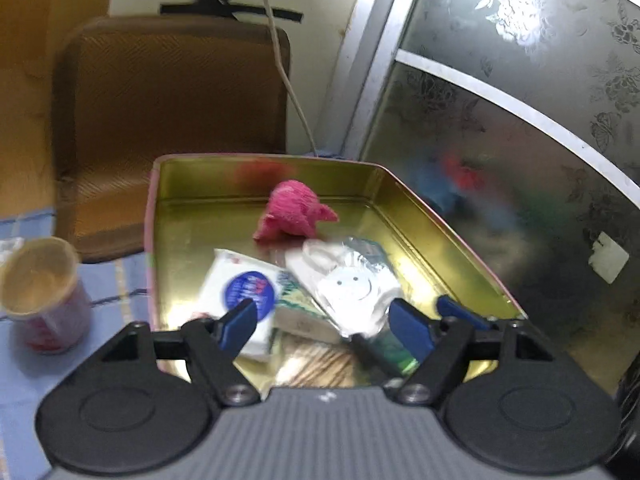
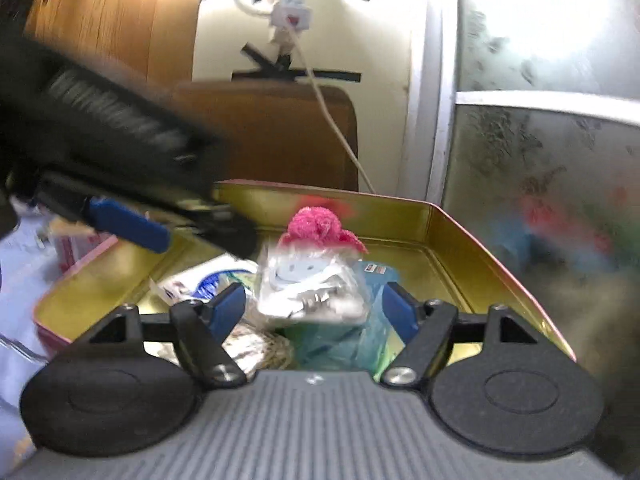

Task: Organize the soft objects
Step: 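Move the right tool to the green correction-tape roller and grasp it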

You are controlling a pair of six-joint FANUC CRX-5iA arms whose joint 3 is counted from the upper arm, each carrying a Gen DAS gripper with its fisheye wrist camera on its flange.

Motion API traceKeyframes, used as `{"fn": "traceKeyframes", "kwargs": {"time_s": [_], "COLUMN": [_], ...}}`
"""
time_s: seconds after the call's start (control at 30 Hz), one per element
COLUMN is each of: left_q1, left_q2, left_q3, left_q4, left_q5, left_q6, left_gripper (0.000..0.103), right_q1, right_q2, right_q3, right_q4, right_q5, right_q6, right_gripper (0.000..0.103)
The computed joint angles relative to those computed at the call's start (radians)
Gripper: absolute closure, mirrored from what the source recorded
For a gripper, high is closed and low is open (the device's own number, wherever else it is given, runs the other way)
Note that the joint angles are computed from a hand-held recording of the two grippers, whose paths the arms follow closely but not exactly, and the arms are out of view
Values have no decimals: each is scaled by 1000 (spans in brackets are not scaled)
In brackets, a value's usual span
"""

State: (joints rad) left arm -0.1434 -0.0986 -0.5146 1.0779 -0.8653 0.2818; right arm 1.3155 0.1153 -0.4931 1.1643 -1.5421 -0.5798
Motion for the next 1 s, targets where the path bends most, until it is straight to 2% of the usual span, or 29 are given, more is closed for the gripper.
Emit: {"fn": "traceKeyframes", "kwargs": {"time_s": [0.1,0.17,0.3,0.4,0.47,0.57,0.73,0.8,0.87,0.9,0.93,1.0], "left_q1": [47,100,232,321,381,432,484,496,506,497,476,445], "left_q2": [-35,-48,-64,-85,-74,-56,-4,19,28,21,13,5], "left_q3": [-33,-48,-70,-114,-125,-145,-161,-157,-158,-172,-190,-200], "left_q4": [22,32,37,60,59,69,148,173,192,253,326,352], "left_q5": [-6,-41,-102,-34,14,144,310,314,308,308,328,380], "left_q6": [-53,-70,-101,-171,-187,-204,-264,-267,-251,-291,-350,-382], "left_gripper": [28,28,28,28,28,28,29,31,34,33,33,33], "right_q1": [16,32,19,0,-36,-105,-200,-241,-272,-284,-294,-318], "right_q2": [7,17,18,23,19,43,160,228,310,363,412,510], "right_q3": [-1,6,22,47,56,107,268,366,481,560,636,800], "right_q4": [27,43,105,172,218,252,246,202,148,99,43,-84], "right_q5": [-41,-55,-11,89,211,420,662,733,759,751,736,696], "right_q6": [-35,-53,-50,-44,-39,-10,102,173,279,358,430,568], "right_gripper": [26,29,47,54,59,65,68,68,68,68,68,67]}}
